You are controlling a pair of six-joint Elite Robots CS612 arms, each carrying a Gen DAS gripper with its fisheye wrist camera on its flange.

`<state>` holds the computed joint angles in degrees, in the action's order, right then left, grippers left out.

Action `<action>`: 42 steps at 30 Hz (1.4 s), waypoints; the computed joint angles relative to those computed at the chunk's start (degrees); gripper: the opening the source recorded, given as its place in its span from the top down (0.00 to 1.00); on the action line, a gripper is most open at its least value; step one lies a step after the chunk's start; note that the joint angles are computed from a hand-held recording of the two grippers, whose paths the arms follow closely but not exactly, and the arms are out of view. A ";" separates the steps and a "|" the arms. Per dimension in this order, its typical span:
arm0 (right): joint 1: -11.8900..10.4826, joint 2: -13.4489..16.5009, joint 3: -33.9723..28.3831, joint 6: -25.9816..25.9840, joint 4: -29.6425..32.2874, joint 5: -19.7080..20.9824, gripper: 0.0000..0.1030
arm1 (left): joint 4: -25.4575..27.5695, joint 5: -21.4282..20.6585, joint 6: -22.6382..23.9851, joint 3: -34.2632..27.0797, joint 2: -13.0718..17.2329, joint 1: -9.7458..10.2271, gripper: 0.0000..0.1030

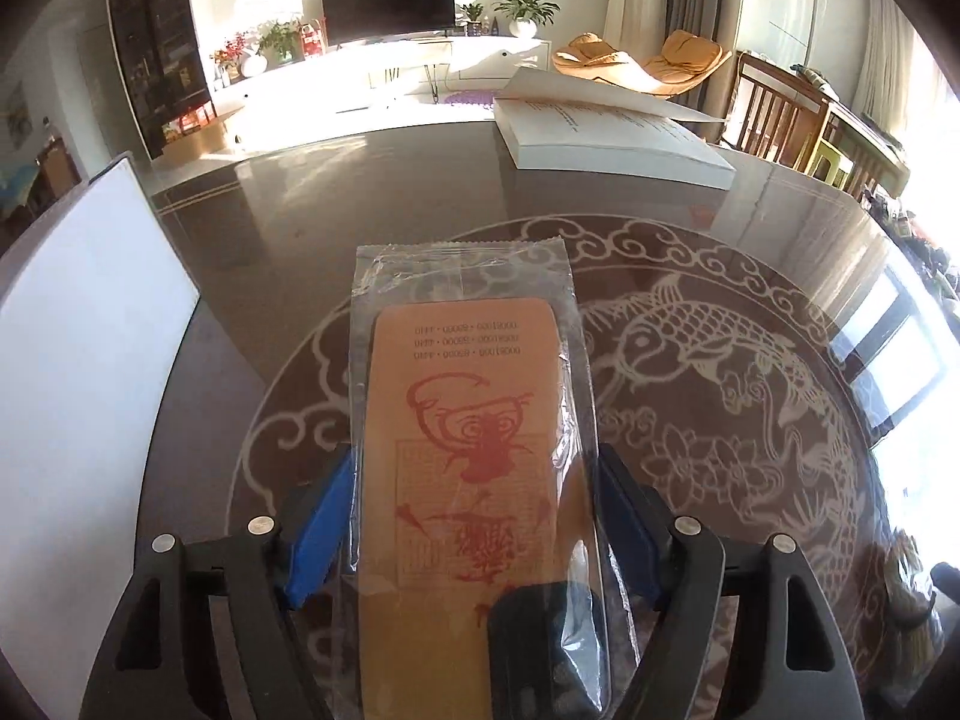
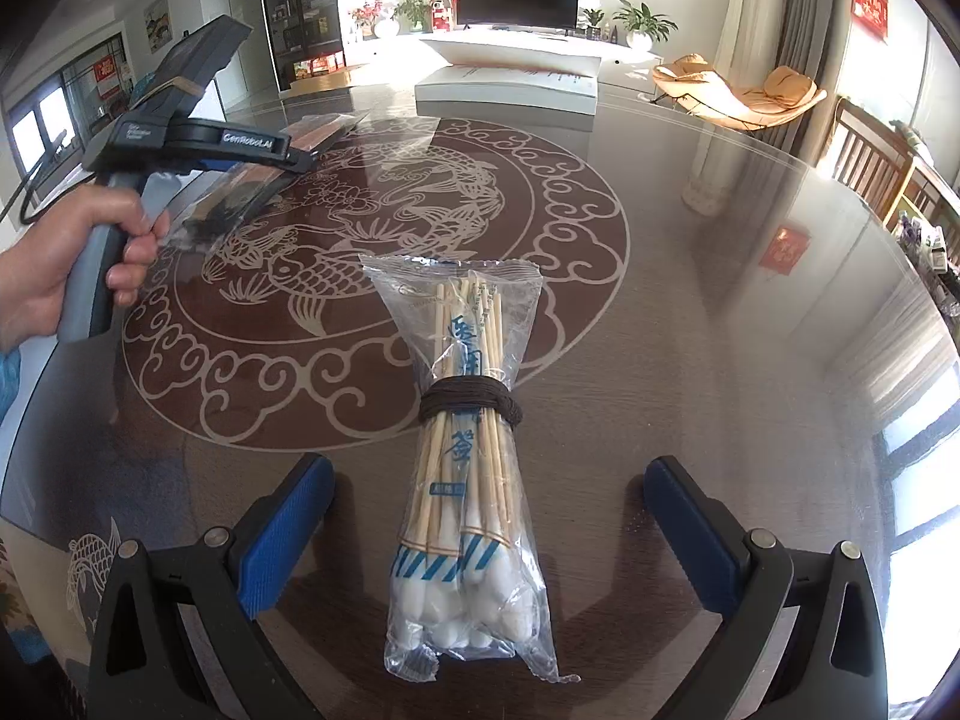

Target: Organize objects

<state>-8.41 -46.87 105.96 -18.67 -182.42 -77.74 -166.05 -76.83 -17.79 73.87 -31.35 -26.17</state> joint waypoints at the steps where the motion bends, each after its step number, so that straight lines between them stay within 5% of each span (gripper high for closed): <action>1: 0.01 0.00 0.00 0.00 0.00 0.00 0.00 | -2.07 0.51 -0.64 3.55 -1.54 -0.82 0.26; 5: 0.01 -0.01 0.00 0.00 0.00 -0.01 0.00 | -9.56 3.34 -3.87 16.04 -6.63 -4.32 0.26; 8: 0.01 -0.01 0.00 0.00 0.00 -0.01 0.00 | -10.59 4.09 -5.85 20.16 -8.45 -5.71 0.12; 9: 0.01 -0.01 0.00 0.00 0.00 -0.01 0.00 | -9.78 3.83 -6.36 20.37 -8.64 -5.76 0.00; 10: 0.01 -0.01 0.00 0.00 0.00 -0.01 0.00 | -8.94 3.09 -6.45 20.29 -8.70 -5.68 0.00; 38: 0.02 0.00 -0.04 0.03 0.05 -0.01 0.00 | -9.77 2.86 -6.07 20.70 -8.71 -5.71 0.00; 42: 0.02 0.00 -0.04 0.03 0.05 -0.01 0.00 | -10.40 0.82 -2.41 20.38 -8.57 -5.10 0.00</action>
<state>-8.39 -46.86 105.92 -18.64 -182.37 -77.75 -176.45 -76.01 -20.20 94.25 -39.92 -31.27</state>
